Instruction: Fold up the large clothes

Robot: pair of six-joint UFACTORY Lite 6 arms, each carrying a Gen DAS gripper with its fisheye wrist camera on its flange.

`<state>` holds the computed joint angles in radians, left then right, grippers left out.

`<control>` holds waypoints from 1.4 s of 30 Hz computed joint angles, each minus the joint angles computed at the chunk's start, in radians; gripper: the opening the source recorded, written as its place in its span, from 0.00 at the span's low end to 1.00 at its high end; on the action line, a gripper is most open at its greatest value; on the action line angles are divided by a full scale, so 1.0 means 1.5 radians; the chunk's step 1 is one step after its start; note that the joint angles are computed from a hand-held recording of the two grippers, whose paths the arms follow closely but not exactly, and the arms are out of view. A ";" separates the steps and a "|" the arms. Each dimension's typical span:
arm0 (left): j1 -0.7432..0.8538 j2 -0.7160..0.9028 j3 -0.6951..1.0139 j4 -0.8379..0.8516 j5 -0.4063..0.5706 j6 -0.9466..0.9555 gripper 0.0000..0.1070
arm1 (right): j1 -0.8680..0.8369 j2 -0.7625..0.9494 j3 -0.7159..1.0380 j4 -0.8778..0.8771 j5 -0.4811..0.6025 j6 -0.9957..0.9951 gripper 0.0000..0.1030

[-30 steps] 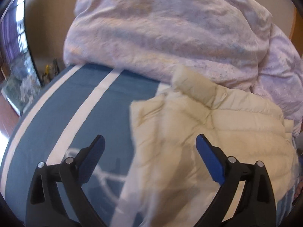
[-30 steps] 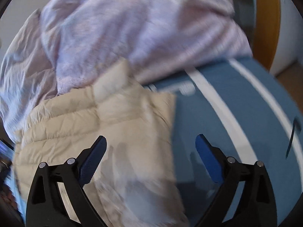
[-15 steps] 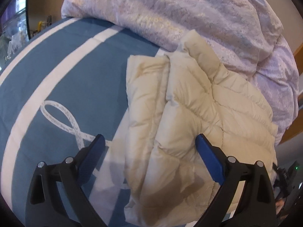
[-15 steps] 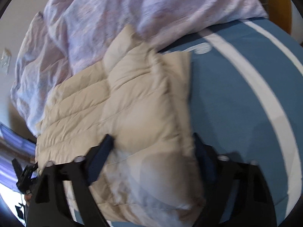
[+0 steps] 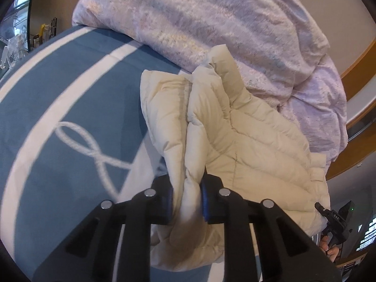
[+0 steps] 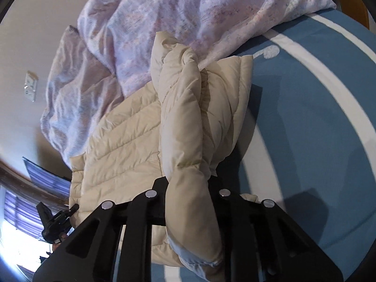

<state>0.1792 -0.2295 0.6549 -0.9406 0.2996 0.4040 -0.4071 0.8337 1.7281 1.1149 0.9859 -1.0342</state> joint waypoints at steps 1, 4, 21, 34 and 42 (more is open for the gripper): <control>0.016 -0.032 -0.021 0.019 0.016 -0.009 0.17 | -0.003 -0.020 -0.032 0.006 0.004 -0.015 0.18; 0.067 -0.117 -0.079 0.055 0.062 -0.007 0.17 | -0.012 -0.091 -0.153 0.023 0.017 -0.067 0.18; 0.261 -0.360 -0.228 0.144 0.256 0.035 0.35 | -0.060 -0.351 -0.478 0.001 -0.086 -0.198 0.37; 0.264 -0.312 -0.241 0.110 0.221 0.042 0.75 | 0.190 -0.670 -0.692 0.177 -0.427 -0.348 0.58; 0.258 -0.325 -0.255 0.072 0.218 0.051 0.78 | 0.399 -0.642 -0.725 0.380 -0.519 -0.472 0.58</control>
<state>0.5655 -0.7171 0.2722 -0.8329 0.6272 0.4805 0.1911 -0.1294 0.6413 1.6847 0.2077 -1.7427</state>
